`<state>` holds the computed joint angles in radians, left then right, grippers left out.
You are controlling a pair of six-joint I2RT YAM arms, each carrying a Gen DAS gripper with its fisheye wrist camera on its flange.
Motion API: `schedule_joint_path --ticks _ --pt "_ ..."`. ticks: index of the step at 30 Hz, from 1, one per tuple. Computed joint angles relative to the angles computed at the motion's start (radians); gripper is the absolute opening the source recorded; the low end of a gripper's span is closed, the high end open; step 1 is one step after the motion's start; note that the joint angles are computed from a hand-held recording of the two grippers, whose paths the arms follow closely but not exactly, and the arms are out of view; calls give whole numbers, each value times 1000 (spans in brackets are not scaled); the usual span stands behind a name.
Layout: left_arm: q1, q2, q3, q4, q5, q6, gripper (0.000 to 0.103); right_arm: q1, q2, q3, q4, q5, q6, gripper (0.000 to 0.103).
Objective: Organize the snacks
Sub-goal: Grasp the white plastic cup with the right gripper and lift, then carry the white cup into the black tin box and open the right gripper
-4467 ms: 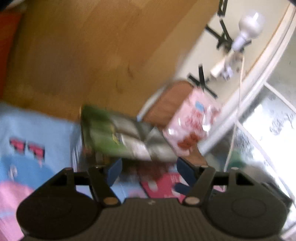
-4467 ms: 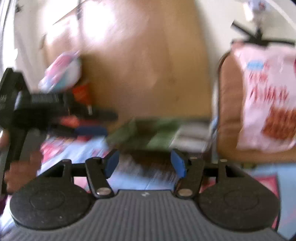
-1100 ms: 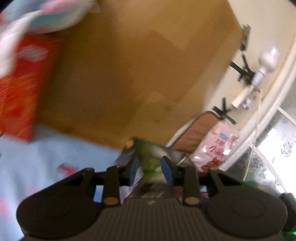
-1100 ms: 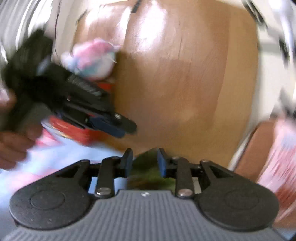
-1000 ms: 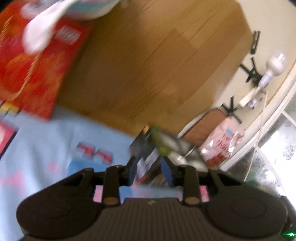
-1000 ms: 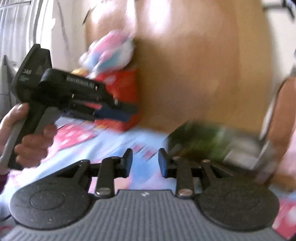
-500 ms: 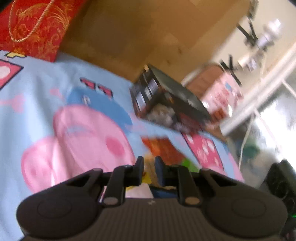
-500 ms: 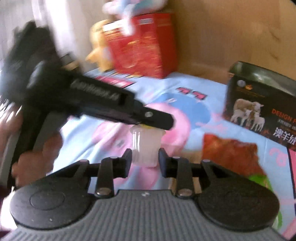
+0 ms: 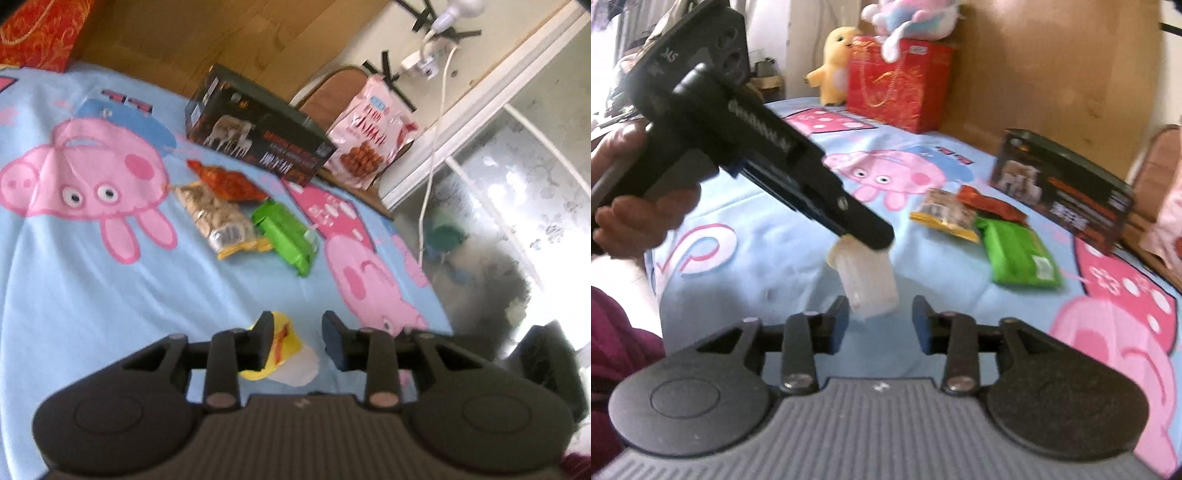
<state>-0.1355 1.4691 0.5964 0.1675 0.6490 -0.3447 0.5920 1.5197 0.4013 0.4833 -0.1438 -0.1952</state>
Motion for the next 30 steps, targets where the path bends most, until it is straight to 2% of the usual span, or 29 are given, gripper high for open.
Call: schedule_joint_path --ticks 1,3,9,13,15,17,22,26,30 --pt "5 -24 -8 -5 -3 5 41 -8 3 -13 26 -15 21 43" --pt "2 -75 -22 -24 -24 20 46 -23 33 -18 78 -41 54 43" --pt "-43 -96 -25 -90 -133 99 48 -10 151 27 154 -42 99 44" --pt "-43 -37 -15 -84 -102 112 42 -6 197 55 178 -41 111 44" --pt "-43 -3 -3 -86 -84 124 31 -11 214 64 185 -56 114 43" --pt "-39 12 5 -86 -74 129 32 -6 223 62 208 -47 119 38" --pt "-7 40 124 -140 10 129 31 -57 169 80 189 -87 116 37" --pt "-28 107 271 -121 -16 143 31 -106 161 156 197 -73 102 37" --pt "-36 274 500 -129 -40 121 31 -145 254 305 191 -35 96 37"
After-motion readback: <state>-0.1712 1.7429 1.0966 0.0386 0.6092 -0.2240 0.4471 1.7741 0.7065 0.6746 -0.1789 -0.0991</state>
